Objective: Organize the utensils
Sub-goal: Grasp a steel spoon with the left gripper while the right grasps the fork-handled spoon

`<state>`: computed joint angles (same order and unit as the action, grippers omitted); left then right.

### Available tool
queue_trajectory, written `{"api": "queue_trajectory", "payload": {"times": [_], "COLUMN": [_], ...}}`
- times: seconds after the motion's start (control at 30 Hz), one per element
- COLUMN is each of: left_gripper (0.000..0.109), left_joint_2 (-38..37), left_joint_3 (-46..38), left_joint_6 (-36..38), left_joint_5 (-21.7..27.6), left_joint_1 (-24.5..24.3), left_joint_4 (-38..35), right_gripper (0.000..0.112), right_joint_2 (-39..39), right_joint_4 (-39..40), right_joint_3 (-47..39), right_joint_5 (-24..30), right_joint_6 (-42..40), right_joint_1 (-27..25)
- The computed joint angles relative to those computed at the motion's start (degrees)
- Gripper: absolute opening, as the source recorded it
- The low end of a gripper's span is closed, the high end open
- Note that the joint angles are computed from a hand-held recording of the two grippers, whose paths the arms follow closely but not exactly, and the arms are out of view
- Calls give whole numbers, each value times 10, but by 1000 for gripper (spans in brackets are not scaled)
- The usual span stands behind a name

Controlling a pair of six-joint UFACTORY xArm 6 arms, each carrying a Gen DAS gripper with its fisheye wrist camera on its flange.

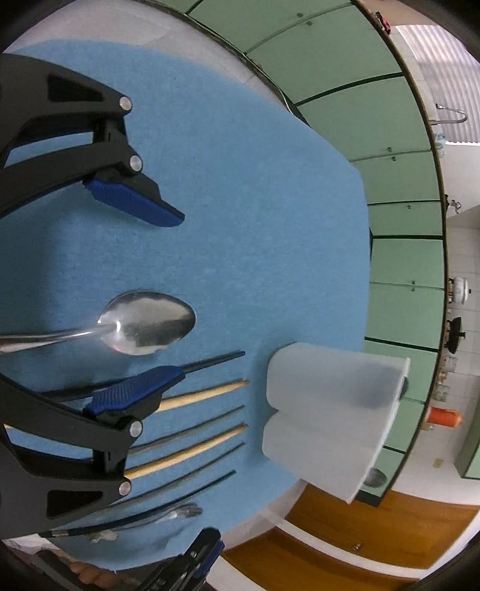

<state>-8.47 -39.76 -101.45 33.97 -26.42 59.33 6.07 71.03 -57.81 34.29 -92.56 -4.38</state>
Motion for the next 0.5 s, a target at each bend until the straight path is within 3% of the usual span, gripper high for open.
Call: {"api": "queue_trajectory", "payload": {"times": [0.07,0.2,0.37,0.5], "left_gripper": [66,65,34,34], "left_joint_2": [14,19,18,14], "left_joint_3": [-8,-10,-14,-10], "left_joint_6": [17,30,34,21], "left_joint_5": [-11,-14,-17,-24], "left_joint_1": [9,9,6,-1], "left_joint_4": [-18,-30,-32,-18], "right_gripper": [48,48,48,48], "right_joint_2": [1,6,7,1], "right_joint_4": [-6,-15,-24,-40], "right_joint_3": [-1,-5,-4,3], "right_joint_5": [-4,-4,0,-2], "right_joint_6": [4,10,11,18], "right_joint_1": [2,-3,-6,-3]}}
